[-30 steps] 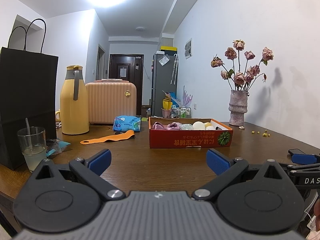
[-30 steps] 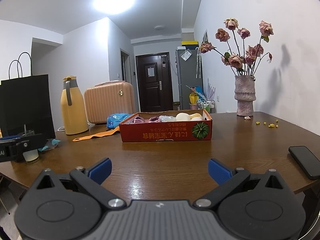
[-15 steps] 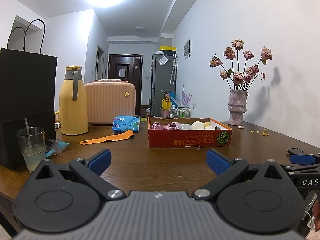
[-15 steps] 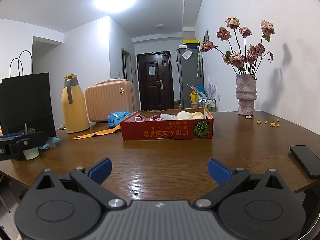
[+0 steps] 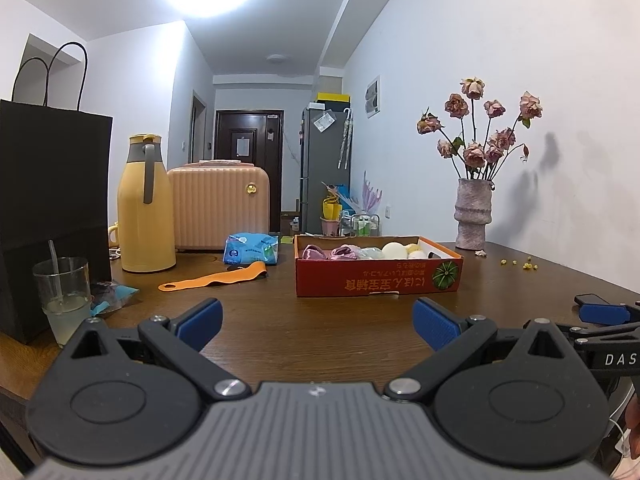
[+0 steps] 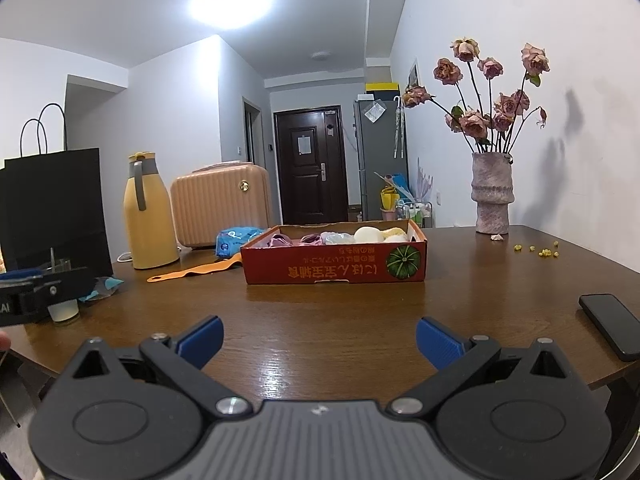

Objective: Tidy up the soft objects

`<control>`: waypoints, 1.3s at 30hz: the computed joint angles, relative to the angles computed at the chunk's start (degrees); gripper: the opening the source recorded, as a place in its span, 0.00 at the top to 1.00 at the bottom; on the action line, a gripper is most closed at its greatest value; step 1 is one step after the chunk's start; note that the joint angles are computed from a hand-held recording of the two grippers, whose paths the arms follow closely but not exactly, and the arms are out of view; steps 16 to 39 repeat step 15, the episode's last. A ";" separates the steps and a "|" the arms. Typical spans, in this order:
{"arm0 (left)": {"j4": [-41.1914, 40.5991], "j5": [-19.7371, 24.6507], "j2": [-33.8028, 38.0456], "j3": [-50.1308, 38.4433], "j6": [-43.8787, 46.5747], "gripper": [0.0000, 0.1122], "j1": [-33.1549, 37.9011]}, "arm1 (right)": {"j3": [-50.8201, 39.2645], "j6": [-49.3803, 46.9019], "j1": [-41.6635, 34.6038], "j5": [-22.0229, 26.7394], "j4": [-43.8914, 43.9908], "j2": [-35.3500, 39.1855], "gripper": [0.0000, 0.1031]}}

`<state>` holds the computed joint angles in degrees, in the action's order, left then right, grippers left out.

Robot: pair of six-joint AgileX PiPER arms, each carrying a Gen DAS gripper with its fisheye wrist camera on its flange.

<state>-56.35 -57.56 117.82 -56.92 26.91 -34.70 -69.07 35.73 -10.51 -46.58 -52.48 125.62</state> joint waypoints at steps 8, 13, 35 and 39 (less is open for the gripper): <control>0.26 -0.83 0.23 0.11 0.09 0.08 -0.21 | -0.13 0.09 -0.15 -0.09 -0.28 0.14 0.00; 0.93 -1.19 0.20 0.56 -0.25 0.08 -0.21 | -0.04 0.02 -0.20 -0.12 -0.28 0.16 0.00; 0.87 -1.12 0.29 0.56 -0.16 0.08 -0.15 | -0.11 0.03 -0.16 0.07 -0.29 0.23 0.00; 0.87 -1.12 0.29 0.56 -0.16 0.08 -0.15 | -0.11 0.03 -0.16 0.07 -0.29 0.23 0.00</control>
